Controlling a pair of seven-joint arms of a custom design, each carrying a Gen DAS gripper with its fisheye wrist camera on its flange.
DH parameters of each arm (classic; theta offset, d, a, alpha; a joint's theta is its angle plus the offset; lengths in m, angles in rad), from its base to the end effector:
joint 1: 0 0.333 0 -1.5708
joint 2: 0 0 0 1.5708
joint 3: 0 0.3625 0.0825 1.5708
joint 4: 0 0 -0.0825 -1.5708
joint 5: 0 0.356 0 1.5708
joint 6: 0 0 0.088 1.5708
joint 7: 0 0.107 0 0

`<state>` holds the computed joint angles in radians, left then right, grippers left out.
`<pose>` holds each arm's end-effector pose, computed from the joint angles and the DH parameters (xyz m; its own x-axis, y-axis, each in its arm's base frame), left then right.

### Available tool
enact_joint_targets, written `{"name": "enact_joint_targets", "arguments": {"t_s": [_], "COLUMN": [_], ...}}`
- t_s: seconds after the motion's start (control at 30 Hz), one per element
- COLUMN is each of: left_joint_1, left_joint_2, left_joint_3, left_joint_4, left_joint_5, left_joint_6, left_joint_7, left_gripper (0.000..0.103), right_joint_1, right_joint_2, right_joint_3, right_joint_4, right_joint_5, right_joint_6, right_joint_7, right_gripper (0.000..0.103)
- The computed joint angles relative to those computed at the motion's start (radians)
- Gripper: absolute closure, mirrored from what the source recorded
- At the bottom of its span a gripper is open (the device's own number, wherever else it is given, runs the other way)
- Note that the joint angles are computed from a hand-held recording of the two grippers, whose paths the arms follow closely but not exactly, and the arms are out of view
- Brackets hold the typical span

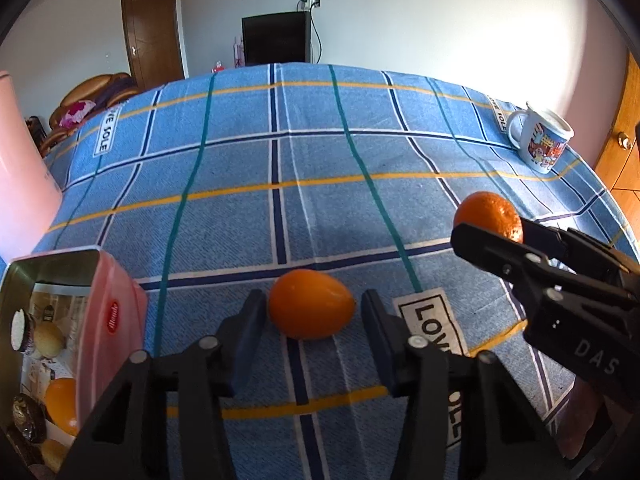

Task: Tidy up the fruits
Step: 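Grasp a tangerine with the left tool while the right tool grasps another tangerine, then lift both held tangerines and carry them toward the tin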

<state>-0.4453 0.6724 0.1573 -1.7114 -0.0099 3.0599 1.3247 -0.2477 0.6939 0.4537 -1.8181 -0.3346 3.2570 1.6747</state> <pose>0.6931 -0.2309 0.3394 -0.1235 -0.9902 0.0651 -0.7734 0.0550 -0.6316 0.6974 0.1090 0.3432 0.2921 -0.9456 -0.1431 -0.6725 -0.0967 -0.7337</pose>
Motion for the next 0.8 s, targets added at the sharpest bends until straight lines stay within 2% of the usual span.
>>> {"name": "enact_joint_targets", "arguments": {"t_s": [0.03,0.13,0.23,0.3,0.37,0.53,0.67,0.8], "left_joint_1": [0.018,0.031,0.007,-0.024,-0.083,-0.192,-0.256,-0.3], "left_joint_2": [0.0,-0.007,-0.017,-0.023,-0.023,-0.018,-0.01,-0.002], "left_joint_3": [-0.022,-0.038,-0.012,0.022,0.089,0.204,0.267,0.306], "left_joint_4": [0.002,-0.013,-0.041,-0.061,-0.076,-0.112,-0.131,-0.144], "left_joint_5": [-0.007,-0.022,-0.029,-0.037,-0.053,-0.117,-0.177,-0.239], "left_joint_6": [-0.001,0.019,0.062,0.099,0.128,0.207,0.248,0.285], "left_joint_7": [0.007,0.011,0.008,0.011,0.005,0.033,0.068,0.109], "left_gripper": [0.058,0.059,0.059,0.059,0.059,0.059,0.059,0.059], "right_joint_1": [-0.002,-0.026,-0.046,-0.062,-0.057,-0.057,-0.025,0.01], "right_joint_2": [0.001,0.01,0.01,0.012,0.008,0.006,-0.008,-0.02], "right_joint_3": [0.002,0.03,0.047,0.06,0.049,0.033,-0.016,-0.069], "right_joint_4": [-0.001,-0.001,-0.017,-0.026,-0.033,-0.043,-0.053,-0.06], "right_joint_5": [0.0,-0.005,-0.019,-0.042,-0.064,-0.13,-0.166,-0.199], "right_joint_6": [0.002,0.01,0.039,0.062,0.085,0.134,0.18,0.223], "right_joint_7": [-0.001,-0.004,0.003,0.012,0.032,0.086,0.131,0.171], "right_gripper": [0.054,0.054,0.054,0.054,0.054,0.054,0.054,0.054]}}
